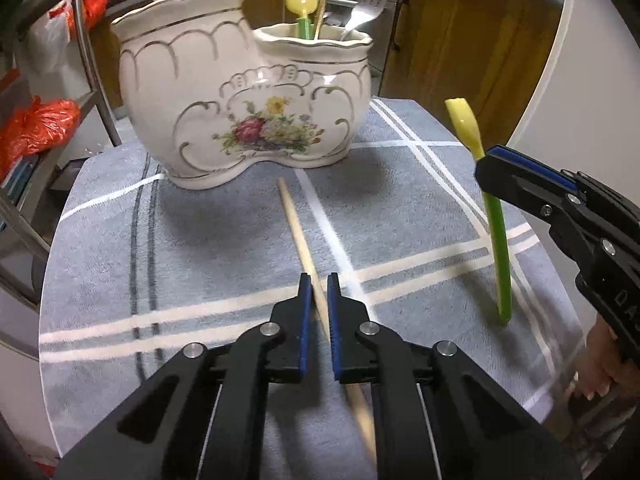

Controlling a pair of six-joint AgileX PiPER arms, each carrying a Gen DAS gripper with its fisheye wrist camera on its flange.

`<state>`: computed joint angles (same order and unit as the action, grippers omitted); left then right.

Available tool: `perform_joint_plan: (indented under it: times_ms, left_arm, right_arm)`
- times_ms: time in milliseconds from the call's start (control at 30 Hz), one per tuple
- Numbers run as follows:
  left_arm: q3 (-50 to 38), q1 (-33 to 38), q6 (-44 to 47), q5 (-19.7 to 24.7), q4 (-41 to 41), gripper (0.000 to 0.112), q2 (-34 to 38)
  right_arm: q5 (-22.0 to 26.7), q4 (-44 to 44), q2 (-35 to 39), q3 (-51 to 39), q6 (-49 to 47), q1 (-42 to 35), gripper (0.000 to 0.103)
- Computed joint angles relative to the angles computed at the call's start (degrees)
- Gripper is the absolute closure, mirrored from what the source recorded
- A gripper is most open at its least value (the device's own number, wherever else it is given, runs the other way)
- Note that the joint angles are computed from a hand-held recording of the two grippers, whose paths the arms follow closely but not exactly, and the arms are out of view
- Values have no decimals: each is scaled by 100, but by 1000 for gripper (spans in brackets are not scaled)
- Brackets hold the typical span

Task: Organize utensils
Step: 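Grasp the last wooden chopstick with the left tool while the right holds the spatula upright, then carry the chopstick over the large compartment with the left tool while the right carries the spatula to the small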

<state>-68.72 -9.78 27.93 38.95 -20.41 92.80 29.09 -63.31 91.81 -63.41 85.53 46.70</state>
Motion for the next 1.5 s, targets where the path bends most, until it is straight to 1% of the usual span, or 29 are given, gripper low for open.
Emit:
perform_joint_plan:
  times_ms: [67,167,233,267,300,333,367,433,467,500,533,633,700,767,800,867,900,933,1000,1067,1133,1167,1233,1267,1333,1433,1500]
  left_arm:
    - [-98,250,461,224,-264,109,36]
    - [-46,557,1100,392,-649,112,-66]
    - [126,723,1490,363,-835,112,-205]
    - [226,845,1812,381,-1092,112,-268]
    - [381,1014,2322,420,-1475,112,-382]
    - [434,1143,2615,379,-1629,112,-362]
    - [513,1174,2682,319,-1632,112,-410]
    - [486,1419,3015,574,-1994,112,-345]
    - [427,1513,3095,736,-2184,112,-300]
    - [434,1496,3129,732,-2267,112,-298]
    - [429,1432,3095,685,-2225,110,-309]
    - [550,1043,2794,428,-1792,109,-417]
    - [525,850,2563,346,-1507,108,-378]
    - [544,735,2404,199,-1331,101,-353]
    - [569,757,2514,176,-1400,100,-348]
    - [619,732,2574,90,-1397,100,-370]
    - [614,696,2562,71,-1351,102,-377]
    - [642,715,2608,87,-1373,107,-398]
    - [615,812,2821,235,-1584,107,-391]
    - [602,1022,3253,427,-1929,107,-438]
    - [643,1317,3933,663,-2491,107,-572]
    - [668,1570,4436,922,-2929,107,-667]
    - [729,1950,5093,1257,-3511,107,-830]
    - [770,2217,5487,1516,-3880,107,-910]
    - [851,2629,6163,1891,-4548,107,-1002]
    - [945,2939,6823,1961,-5292,107,-1172]
    - [745,3006,6920,1946,-5693,107,-1065]
  right_arm:
    - [25,-88,-2,0,67,33,93]
    - [71,-381,-32,36,339,100,93]
    - [116,-618,-44,64,562,144,93]
    - [140,-738,-42,74,676,168,93]
    - [150,-842,-41,84,771,181,93]
    - [170,-945,-36,88,856,203,93]
    - [204,-998,-15,71,894,223,93]
    - [270,-977,55,8,872,242,93]
    - [292,-946,108,-43,843,243,93]
    - [305,-889,165,-104,782,243,93]
    - [324,-845,211,-159,728,250,93]
    - [405,-717,341,-300,535,302,93]
    - [400,-636,379,-351,432,304,93]
    - [407,-627,397,-379,399,314,93]
    - [417,-624,409,-396,386,320,93]
    - [424,-651,420,-415,396,340,93]
    - [419,-685,419,-418,420,344,93]
    - [427,-718,417,-419,454,358,93]
    - [442,-838,391,-397,573,377,93]
    - [468,-1068,313,-329,798,404,93]
    - [543,-1307,243,-274,1032,441,93]
    - [576,-1384,221,-268,1095,457,93]
    - [688,-1690,134,-216,1371,512,93]
    - [750,-1807,107,-214,1475,538,93]
    - [841,-2043,64,-257,1706,554,93]
    - [894,-2270,95,-493,1858,490,93]
    - [814,-2377,182,-741,1911,378,93]
